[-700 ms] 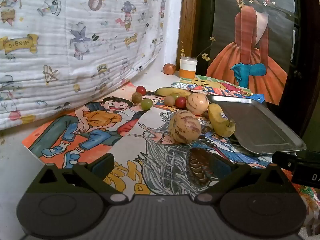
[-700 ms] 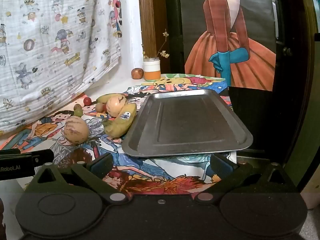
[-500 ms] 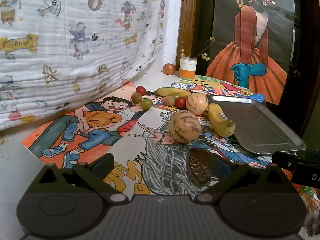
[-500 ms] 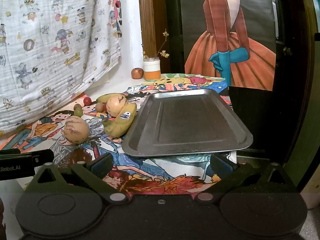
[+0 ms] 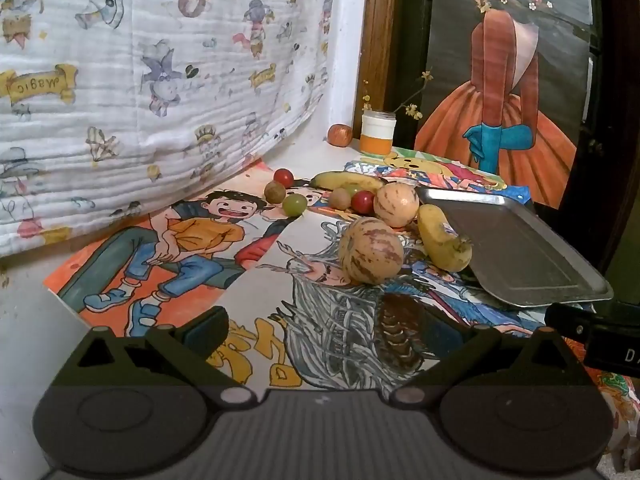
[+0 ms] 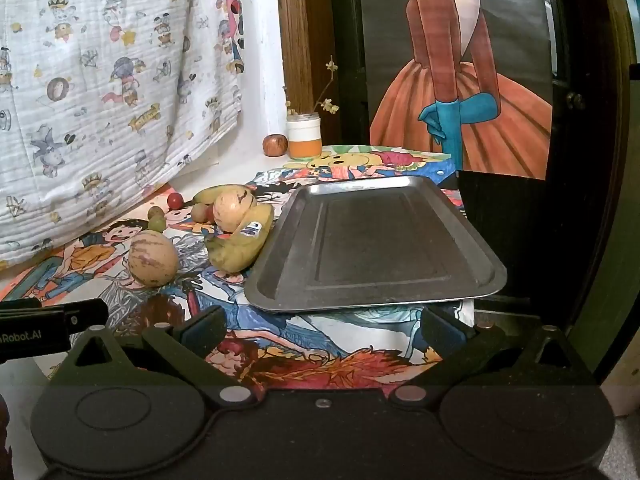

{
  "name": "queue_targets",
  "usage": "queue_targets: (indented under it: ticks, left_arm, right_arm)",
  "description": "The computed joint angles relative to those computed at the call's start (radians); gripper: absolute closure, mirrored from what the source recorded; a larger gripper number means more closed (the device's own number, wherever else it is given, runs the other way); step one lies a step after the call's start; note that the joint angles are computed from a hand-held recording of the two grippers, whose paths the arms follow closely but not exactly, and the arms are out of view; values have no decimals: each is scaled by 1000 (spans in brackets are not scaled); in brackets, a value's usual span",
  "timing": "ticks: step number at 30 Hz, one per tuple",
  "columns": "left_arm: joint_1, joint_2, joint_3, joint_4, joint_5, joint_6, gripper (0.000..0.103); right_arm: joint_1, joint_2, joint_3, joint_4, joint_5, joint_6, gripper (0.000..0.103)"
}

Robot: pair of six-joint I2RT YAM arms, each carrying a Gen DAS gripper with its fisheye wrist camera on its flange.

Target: Organize fruits

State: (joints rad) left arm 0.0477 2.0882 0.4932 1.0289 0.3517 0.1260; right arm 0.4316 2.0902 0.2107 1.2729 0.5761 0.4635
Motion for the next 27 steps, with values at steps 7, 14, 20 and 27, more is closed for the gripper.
queue_targets:
  ticks: [7,14,20,27]
  left_arm:
    - [0,-2,1,-5,0,1,0]
    - [5,23,-1,17,8,2,0]
    - [1,25,-5,21,1,0,0]
    - [4,25,-8,22,7,-4,0]
  right_arm:
    - [-1,2,1,0,-2,0,0]
    - [1,-4,0,-6,0,2,0]
    - [1,-8,0,-12,-1,5,0]
    - [3,-7,-1,-12,0,7,0]
